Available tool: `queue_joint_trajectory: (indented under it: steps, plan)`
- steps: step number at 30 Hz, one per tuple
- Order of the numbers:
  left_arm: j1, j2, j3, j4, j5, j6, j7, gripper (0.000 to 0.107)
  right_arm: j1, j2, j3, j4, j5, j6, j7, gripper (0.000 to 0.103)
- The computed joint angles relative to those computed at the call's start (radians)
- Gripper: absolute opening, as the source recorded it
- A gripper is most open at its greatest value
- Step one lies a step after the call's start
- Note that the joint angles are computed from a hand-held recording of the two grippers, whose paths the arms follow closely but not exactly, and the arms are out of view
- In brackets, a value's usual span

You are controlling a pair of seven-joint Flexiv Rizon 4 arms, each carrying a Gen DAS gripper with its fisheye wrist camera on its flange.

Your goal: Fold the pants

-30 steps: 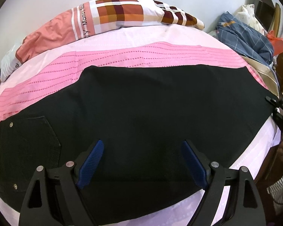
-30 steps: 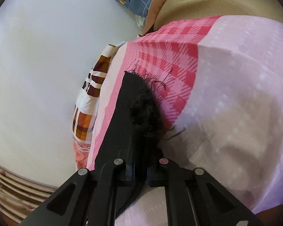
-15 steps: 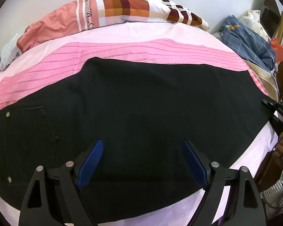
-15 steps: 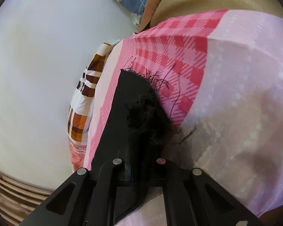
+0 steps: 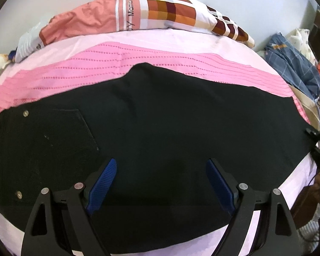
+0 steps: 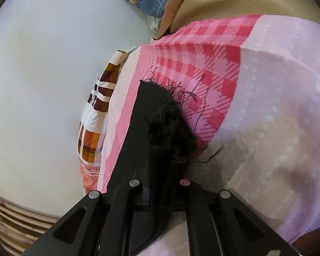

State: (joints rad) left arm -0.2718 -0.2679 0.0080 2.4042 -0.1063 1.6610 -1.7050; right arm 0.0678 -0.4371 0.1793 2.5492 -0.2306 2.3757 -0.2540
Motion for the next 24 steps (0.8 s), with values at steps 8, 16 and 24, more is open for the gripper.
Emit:
queue_joint_trajectory:
  steps: [8, 16, 24]
  plan:
    - [-0.048, -0.006, 0.068, -0.012, 0.040, -0.005, -0.029, 0.086, 0.035, 0.044, -0.008, -0.013, 0.033, -0.071, -0.014, 0.007]
    - [-0.106, -0.006, 0.145, -0.017, 0.079, -0.003, -0.045, 0.086, 0.092, 0.112, -0.008, -0.040, 0.074, -0.157, -0.060, 0.007]
    - [-0.018, 0.012, 0.075, 0.022, 0.057, 0.014, -0.020, 0.086, 0.144, 0.141, 0.016, -0.103, 0.077, -0.246, -0.100, 0.007]
